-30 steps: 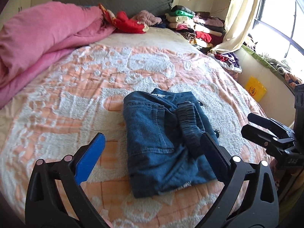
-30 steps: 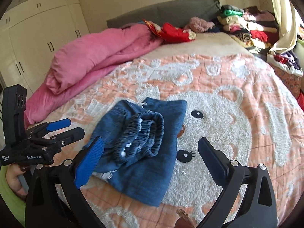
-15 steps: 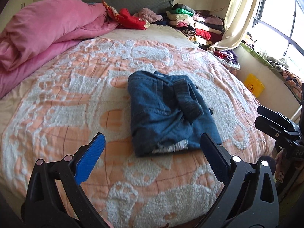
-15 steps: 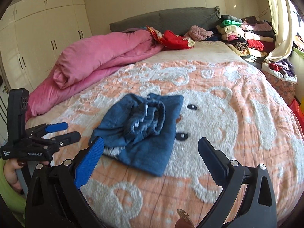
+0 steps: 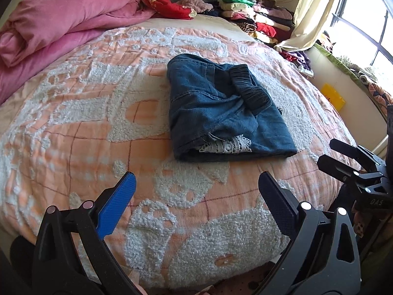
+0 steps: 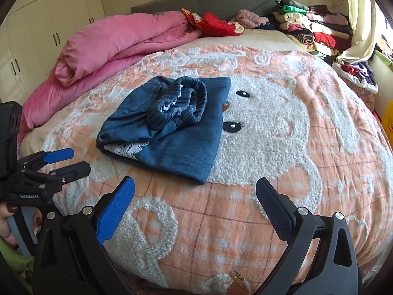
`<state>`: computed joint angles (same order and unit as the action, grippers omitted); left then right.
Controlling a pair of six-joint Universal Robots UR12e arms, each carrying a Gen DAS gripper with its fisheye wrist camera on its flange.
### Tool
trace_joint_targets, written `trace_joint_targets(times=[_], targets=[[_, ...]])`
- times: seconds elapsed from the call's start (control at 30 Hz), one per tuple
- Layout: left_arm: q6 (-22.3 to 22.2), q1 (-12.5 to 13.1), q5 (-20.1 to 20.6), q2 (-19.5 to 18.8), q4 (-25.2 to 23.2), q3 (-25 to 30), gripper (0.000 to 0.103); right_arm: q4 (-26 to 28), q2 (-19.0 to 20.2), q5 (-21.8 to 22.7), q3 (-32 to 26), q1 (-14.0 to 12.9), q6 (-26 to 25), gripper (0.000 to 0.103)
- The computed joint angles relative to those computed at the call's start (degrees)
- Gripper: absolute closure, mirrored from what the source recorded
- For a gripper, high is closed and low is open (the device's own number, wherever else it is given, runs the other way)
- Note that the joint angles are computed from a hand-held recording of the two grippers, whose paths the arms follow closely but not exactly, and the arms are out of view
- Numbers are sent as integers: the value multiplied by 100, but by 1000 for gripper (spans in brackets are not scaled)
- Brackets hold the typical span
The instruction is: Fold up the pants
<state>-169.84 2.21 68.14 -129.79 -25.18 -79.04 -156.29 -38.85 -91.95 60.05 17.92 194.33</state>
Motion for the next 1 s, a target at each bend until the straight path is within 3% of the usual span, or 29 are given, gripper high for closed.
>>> trace_joint_targets(times=[1.0], targets=[[-145,-12,215,24,-14,11,9,-48,-43,-57,28,10,59,4]])
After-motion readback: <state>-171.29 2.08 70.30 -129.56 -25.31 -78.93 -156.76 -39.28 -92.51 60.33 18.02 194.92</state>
